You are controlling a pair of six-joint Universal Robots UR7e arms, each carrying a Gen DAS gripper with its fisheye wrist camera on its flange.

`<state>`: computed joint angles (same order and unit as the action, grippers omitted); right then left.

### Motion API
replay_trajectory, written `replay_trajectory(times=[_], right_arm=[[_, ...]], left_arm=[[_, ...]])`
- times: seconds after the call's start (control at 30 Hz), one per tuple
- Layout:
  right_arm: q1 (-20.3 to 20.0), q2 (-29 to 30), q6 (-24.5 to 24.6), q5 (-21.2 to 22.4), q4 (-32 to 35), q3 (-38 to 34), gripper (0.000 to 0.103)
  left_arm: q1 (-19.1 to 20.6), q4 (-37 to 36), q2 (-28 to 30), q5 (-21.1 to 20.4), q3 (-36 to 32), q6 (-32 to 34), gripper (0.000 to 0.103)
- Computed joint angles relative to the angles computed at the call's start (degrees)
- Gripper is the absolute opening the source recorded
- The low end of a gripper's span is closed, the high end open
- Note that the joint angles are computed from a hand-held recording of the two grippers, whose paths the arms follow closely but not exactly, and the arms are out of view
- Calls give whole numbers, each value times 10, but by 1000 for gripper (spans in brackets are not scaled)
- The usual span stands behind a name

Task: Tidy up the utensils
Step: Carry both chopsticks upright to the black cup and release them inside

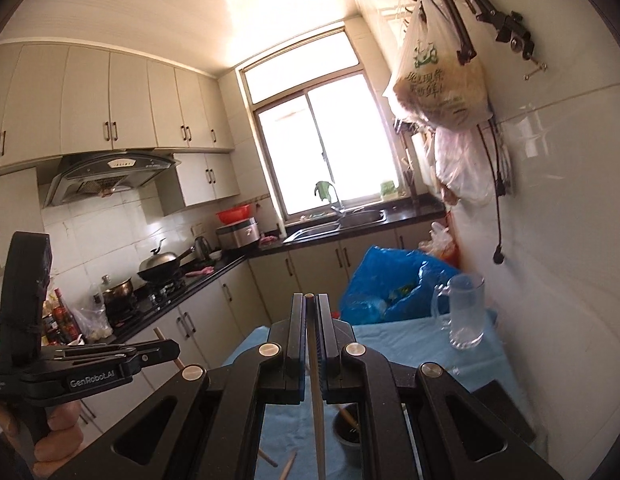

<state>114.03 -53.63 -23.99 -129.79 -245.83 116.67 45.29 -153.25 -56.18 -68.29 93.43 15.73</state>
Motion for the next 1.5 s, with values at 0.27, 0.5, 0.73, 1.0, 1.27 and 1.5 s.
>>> replay_trajectory(times=[0.27,0.5,0.73,1.0,1.27,1.5], right_arm=[[-9,-31,-10,-6,24,-19,5],[-24,-32,-31,-12,28,-51,5],[-58,-34,0,1,61,-47,5],[-87,-25,34,5,99,-44,5],[-103,-21,61,-3,129,-41,5],[-106,-33,84,-7,147,-35,6]], left_arm=[[-18,16,42,-13,-58,-7,5],[-22,40,85,-24,-110,-25,5],[-15,66,127,-19,-138,-36,5],[-2,85,150,-6,-153,-49,5],[8,105,161,-1,-165,-62,5],[11,112,160,-7,-170,-66,19]])
